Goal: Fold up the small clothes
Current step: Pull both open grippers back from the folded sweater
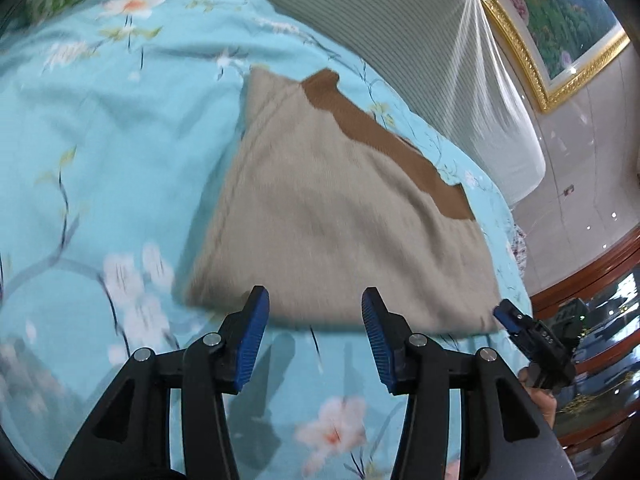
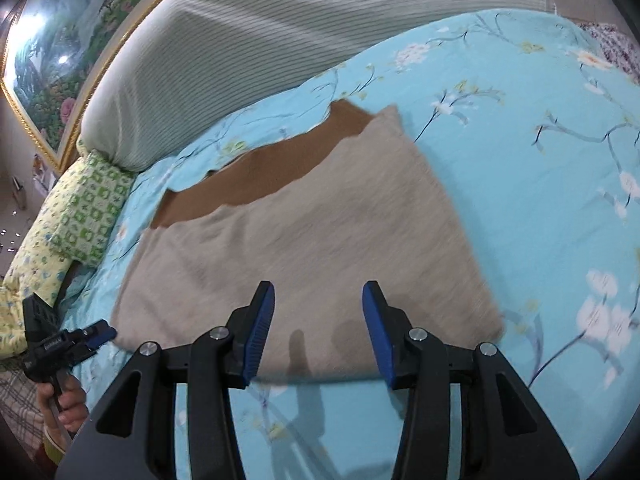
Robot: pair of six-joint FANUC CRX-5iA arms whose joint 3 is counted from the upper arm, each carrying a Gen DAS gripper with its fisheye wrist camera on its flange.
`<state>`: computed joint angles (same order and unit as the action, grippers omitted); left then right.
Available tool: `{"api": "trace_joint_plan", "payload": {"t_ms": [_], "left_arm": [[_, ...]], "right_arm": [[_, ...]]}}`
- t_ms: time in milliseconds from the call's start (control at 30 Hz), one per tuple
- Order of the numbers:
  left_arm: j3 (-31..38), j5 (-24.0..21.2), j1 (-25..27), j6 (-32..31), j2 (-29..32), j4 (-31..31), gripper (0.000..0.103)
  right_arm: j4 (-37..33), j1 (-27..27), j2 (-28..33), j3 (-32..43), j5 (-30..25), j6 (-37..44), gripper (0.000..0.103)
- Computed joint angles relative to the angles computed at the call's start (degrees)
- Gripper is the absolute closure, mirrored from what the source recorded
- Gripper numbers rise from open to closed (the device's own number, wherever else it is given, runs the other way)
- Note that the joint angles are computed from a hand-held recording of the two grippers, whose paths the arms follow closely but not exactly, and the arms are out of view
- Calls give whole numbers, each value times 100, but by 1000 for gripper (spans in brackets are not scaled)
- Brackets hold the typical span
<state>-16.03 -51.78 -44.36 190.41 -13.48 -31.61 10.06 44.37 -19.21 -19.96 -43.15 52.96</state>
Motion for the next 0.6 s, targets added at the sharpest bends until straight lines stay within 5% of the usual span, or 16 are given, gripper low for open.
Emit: {"api": "trace_joint_plan", "payload": {"t_ms": [233,600], "left_arm": [[-307,562,-90,630,-31,94,46],[-229,590,59,1103,154,-198,42]], "right_arm": [[-15,308,-232,-210,20,-244,56],[-154,357,-145,-139,11,-141,53]]}}
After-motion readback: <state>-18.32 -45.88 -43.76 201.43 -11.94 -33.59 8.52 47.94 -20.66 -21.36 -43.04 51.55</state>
